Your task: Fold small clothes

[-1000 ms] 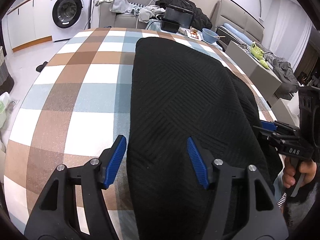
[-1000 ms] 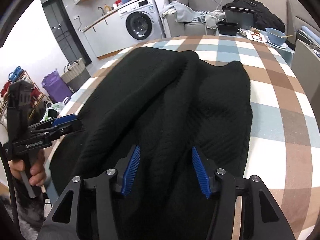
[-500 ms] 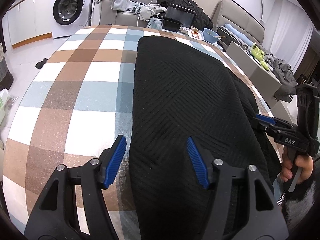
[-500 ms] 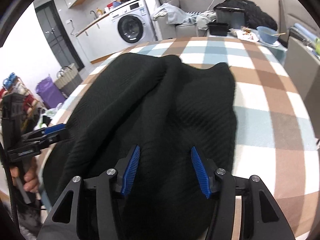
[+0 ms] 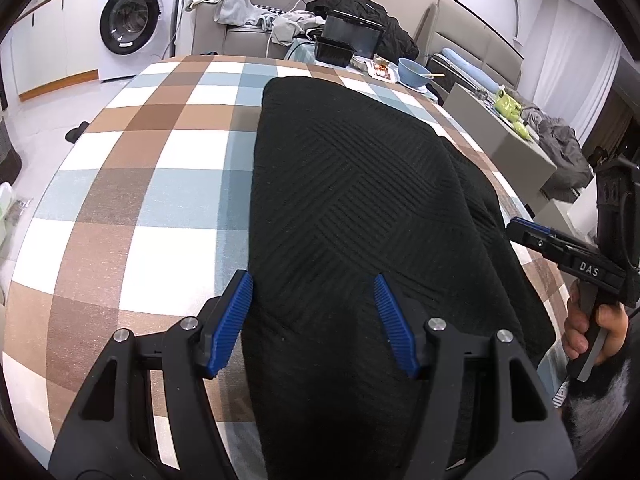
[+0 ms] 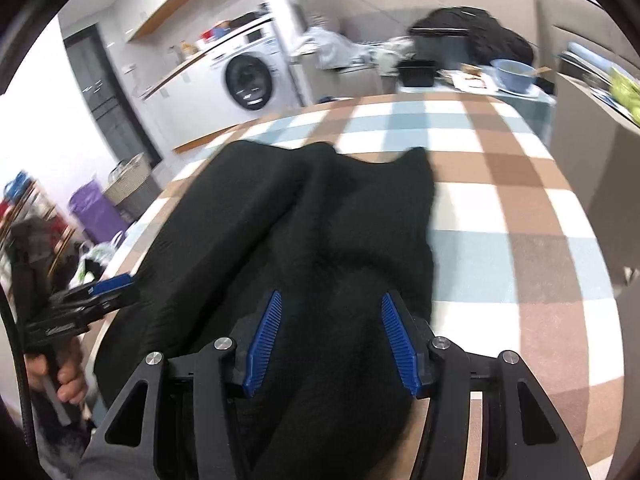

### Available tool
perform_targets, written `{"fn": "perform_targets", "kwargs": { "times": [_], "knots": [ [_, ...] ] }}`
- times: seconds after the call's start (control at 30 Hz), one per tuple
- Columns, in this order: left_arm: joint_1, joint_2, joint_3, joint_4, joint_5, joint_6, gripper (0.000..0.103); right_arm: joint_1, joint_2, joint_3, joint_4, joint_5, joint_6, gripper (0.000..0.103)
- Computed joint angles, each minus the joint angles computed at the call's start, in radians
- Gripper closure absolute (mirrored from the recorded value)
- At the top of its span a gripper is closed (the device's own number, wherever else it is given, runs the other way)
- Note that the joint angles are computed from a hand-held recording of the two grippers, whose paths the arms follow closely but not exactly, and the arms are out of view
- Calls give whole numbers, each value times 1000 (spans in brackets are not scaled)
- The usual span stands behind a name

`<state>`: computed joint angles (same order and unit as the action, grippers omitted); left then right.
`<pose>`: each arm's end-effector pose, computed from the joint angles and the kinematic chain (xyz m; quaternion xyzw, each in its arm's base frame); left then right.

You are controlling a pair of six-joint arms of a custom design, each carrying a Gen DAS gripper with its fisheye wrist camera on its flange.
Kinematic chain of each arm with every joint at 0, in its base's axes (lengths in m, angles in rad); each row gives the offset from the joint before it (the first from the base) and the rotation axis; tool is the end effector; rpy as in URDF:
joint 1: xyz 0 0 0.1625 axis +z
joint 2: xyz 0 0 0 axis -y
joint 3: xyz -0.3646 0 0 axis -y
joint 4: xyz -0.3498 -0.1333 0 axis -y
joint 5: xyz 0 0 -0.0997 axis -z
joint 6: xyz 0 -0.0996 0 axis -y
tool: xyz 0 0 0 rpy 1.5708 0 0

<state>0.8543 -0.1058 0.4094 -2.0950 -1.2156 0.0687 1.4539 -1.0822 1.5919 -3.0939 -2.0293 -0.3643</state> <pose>-0.4080 -0.7242 0.0271 0.3563 0.9113 -0.1586 0.1320 0.0180 -0.6113 0.3511 -0.0044 -0.8586 0.4116 0.3056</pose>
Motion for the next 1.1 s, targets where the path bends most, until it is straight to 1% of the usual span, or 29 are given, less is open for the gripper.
{"fn": "perform_targets", "kwargs": {
  "times": [0.07, 0.1, 0.17, 0.2, 0.3, 0.4, 0.47, 0.63, 0.73, 0.8, 0.93, 1.1],
  "knots": [
    [-5, -3, 13, -8, 9, 11, 42, 5, 20, -22, 28, -2, -27, 47],
    [-7, -8, 26, -16, 16, 14, 42, 8, 39, -42, 52, -23, -35, 47],
    [-7, -20, 45, -27, 10, 17, 42, 4, 61, -67, 86, -41, -19, 47],
    [-6, -27, 54, -33, 3, 16, 42, 3, 68, -67, 71, -40, -26, 46],
    [-4, -36, 63, -49, 2, 15, 42, 5, 65, -77, 99, -48, -23, 46],
    [2, -39, 59, -40, 1, 1, 42, -1, 52, -69, 90, -42, 8, 46],
    [4, -43, 65, -40, -2, -8, 42, -8, 32, -43, 73, -18, 27, 46],
    [6, -40, 54, -22, -24, -5, 42, -16, -1, -1, 62, 27, 18, 44],
    [2, -34, 54, -17, -16, 7, 42, -21, 13, -12, 82, -7, 38, 44],
    [-2, -32, 60, -21, -2, 16, 42, -27, 9, -5, 71, 7, 40, 44],
    [-3, -23, 48, -11, 1, 17, 41, -24, 4, -2, 70, -5, 46, 44],
    [-2, -19, 43, -8, 4, 22, 39, -20, -6, 11, 69, 10, 53, 44]
  ]
}}
